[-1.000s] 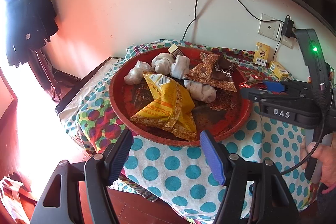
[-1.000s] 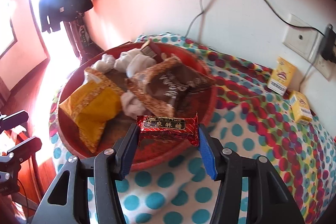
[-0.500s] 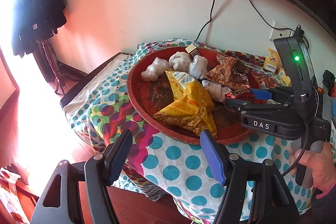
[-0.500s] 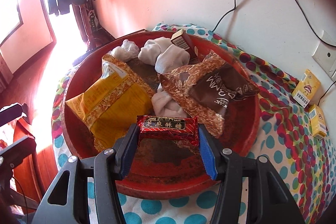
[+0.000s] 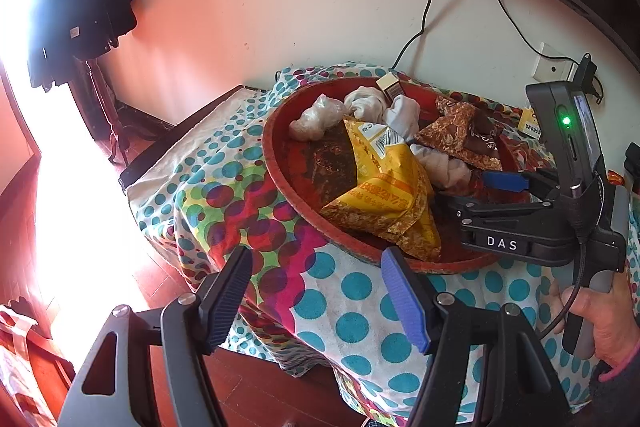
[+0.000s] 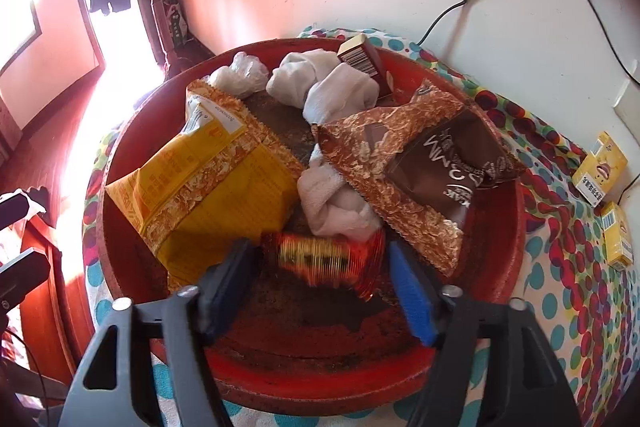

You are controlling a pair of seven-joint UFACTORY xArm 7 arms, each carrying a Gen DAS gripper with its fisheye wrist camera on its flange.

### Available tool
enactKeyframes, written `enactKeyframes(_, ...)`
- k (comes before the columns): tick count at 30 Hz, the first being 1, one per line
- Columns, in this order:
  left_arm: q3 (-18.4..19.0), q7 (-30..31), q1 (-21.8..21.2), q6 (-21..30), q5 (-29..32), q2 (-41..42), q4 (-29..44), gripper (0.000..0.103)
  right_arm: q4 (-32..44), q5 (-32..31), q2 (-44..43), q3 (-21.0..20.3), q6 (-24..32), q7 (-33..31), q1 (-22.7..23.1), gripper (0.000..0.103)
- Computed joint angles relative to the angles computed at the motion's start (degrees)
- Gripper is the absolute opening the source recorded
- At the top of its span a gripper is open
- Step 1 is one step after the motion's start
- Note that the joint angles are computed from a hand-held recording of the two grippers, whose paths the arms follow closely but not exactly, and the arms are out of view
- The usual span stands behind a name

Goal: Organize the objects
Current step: 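Carry the red candy bar onto the red tray and open the right gripper, then move the right gripper to a yellow medicine box and grasp it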

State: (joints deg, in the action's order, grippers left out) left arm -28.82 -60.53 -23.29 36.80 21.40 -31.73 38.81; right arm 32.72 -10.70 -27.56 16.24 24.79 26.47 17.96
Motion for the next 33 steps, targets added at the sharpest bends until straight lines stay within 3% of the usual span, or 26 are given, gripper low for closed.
enactKeyframes(4, -0.31, -0.27, 0.11, 0.06, 0.38, 0.64, 0.37, 0.069, -3.2, 1.57, -5.14, -1.64, -1.32, -0.26, 0.49, 0.072)
enactKeyframes(8, -0.92, -0.73, 0.36, -0.05, 1.4, 1.32, 1.07, 0.069, -8.6, 1.31, -14.44, -3.11, -0.07, -1.23, -1.82, 0.076)
enactKeyframes(12, -1.69, -1.23, 0.51, -0.34, 2.79, 3.29, 2.64, 0.069, -13.95, 1.23, -23.14, -8.08, 3.08, -3.89, -7.61, 0.077)
enactKeyframes(16, -3.12, -2.13, 0.83, -0.68, 5.99, 6.52, 5.53, 0.069, -16.91, -0.62, -27.14, -11.44, 4.03, -7.07, -17.84, 0.077)
enactKeyframes(19, -3.96, -2.98, 0.87, -0.76, 9.36, 9.6, 8.38, 0.069, -16.3, -3.12, -23.29, -12.95, 1.39, -9.96, -25.65, 0.077)
enactKeyframes(24, -4.91, -4.32, -0.39, -0.78, 16.83, 18.18, 16.04, 0.069, -13.1, -3.14, -12.93, -15.3, -5.89, -12.19, -33.54, 0.082)
enactKeyframes(29, -5.29, -4.8, -3.6, 1.6, 24.12, 27.54, 24.79, 0.069, -8.45, -2.56, -2.13, -15.72, -11.72, -13.87, -37.0, 0.087)
enactKeyframes(33, -3.89, -3.25, -7.47, 2.47, 26.49, 34.74, 31.21, 0.069, -4.95, -1.85, 4.56, -16.89, -13.45, -16.28, -36.26, 0.087)
